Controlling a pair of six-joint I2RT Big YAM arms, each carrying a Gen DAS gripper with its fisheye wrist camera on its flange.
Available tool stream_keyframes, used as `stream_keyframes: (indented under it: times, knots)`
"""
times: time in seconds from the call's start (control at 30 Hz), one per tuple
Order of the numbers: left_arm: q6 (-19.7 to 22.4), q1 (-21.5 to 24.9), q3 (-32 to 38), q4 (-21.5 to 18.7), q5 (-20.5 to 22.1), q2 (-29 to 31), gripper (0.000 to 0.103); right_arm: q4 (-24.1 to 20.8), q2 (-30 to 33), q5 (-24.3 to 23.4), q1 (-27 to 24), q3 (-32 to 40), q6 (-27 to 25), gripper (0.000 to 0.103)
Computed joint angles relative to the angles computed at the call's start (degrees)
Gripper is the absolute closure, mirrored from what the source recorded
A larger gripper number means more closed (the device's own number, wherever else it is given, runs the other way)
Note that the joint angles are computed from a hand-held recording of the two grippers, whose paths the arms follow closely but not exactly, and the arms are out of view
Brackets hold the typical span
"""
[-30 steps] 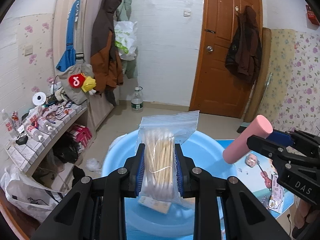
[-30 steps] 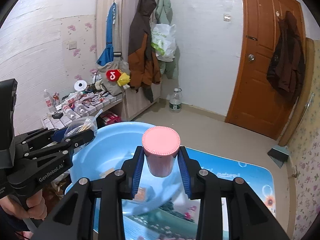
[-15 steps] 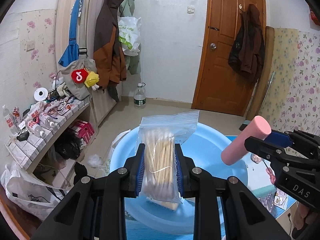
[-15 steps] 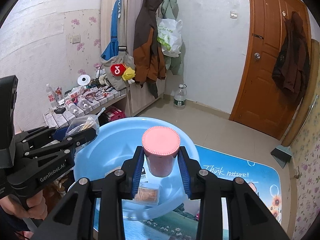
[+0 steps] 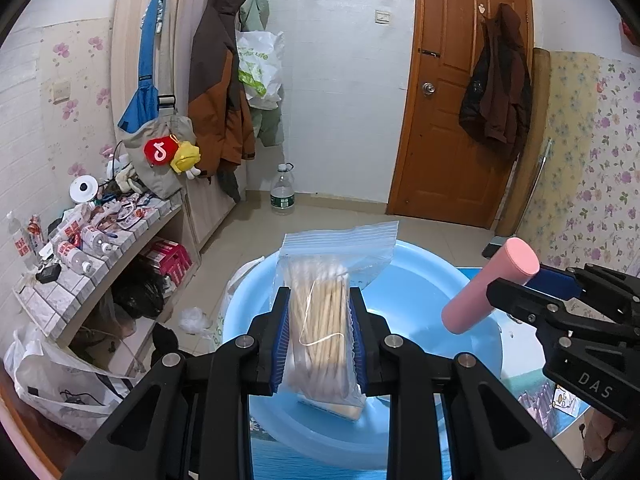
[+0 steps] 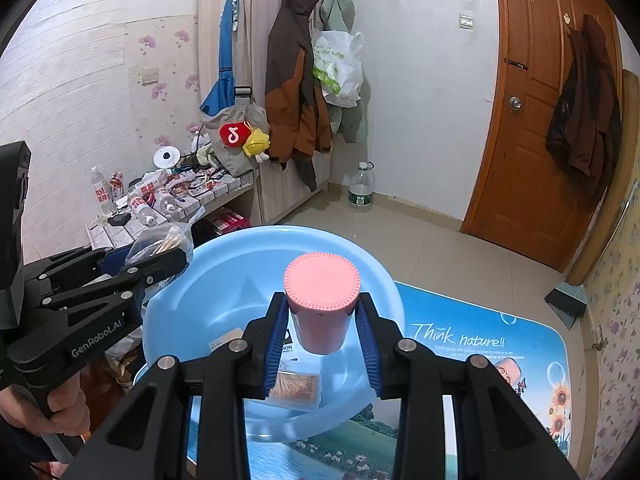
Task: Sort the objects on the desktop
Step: 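Carry the swab bag and pink cylinder over the blue basin with both tools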
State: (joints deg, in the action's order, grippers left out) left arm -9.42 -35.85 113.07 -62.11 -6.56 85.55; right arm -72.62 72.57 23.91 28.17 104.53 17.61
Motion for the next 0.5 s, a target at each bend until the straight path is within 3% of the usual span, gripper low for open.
stream_keyframes:
  times: [0.5]
  knots:
    - [0.25,0.41,-1.73,-1.49,-0.04,0.67,0.078,2.3,-0.61,-1.53,-0.26,-4.2,1.8,0.067]
